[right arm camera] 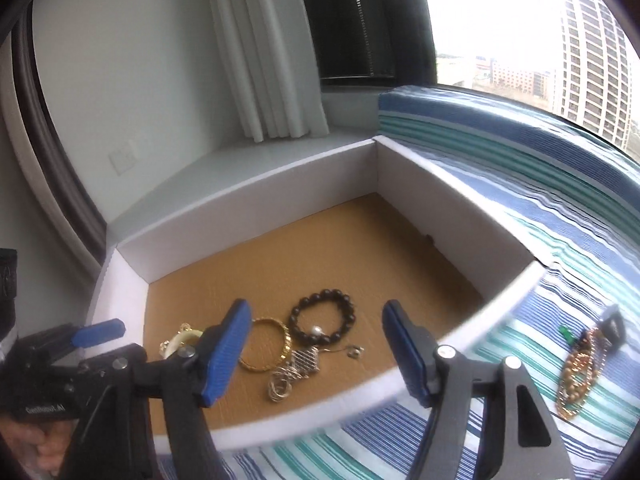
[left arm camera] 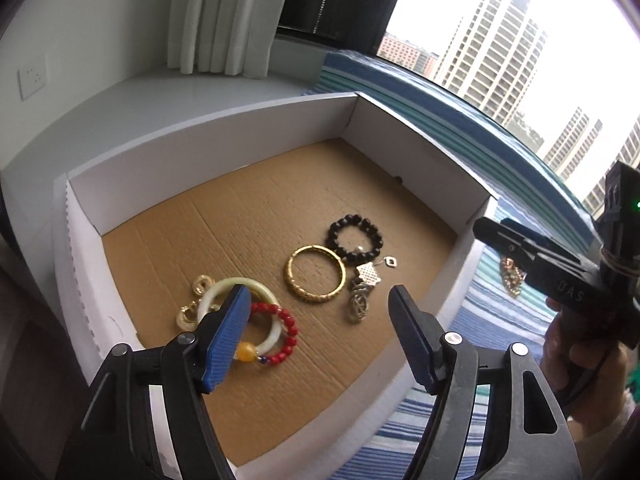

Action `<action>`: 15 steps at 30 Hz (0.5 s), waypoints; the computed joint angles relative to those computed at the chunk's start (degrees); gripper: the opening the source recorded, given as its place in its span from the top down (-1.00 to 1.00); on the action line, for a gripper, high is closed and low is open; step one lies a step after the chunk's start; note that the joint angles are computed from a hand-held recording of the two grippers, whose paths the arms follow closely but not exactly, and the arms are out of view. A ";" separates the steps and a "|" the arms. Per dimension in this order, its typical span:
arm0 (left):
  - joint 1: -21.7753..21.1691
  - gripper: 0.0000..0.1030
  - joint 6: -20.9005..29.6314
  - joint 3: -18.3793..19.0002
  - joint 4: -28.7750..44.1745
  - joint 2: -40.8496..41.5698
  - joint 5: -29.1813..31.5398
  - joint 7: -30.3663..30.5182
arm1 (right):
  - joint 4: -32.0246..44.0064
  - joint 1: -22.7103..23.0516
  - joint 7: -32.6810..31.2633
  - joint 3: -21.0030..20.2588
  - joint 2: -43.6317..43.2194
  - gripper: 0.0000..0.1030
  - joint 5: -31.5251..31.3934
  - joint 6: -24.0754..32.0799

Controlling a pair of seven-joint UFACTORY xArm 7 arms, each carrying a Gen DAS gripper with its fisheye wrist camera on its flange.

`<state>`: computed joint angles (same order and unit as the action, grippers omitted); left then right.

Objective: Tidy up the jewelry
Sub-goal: 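Withdraw both tools from the box back over the remaining jewelry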

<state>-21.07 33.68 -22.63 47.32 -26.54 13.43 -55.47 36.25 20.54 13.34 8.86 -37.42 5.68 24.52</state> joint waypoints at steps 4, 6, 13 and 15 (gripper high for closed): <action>-2.05 -0.50 -1.11 -2.64 3.21 3.01 0.62 -0.02 | -9.61 -5.95 2.73 0.75 -12.55 -0.48 -4.16 4.57; -3.23 -0.55 -1.45 -4.08 5.24 5.43 1.72 0.08 | -14.73 -8.98 3.33 0.36 -19.46 -0.48 -6.38 8.39; -8.62 -0.61 -0.73 -6.85 14.54 19.64 8.36 -1.27 | -29.68 -19.73 -0.56 -5.23 -48.41 -0.48 -13.90 27.93; -10.48 -0.61 -0.39 -7.13 17.29 23.83 11.69 -2.89 | -32.06 -24.09 -3.30 -7.95 -54.98 -0.48 -15.80 31.92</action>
<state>-31.55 33.29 -29.76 64.62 -2.72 25.11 -58.36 4.19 -3.55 10.04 0.91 -92.40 -10.11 56.45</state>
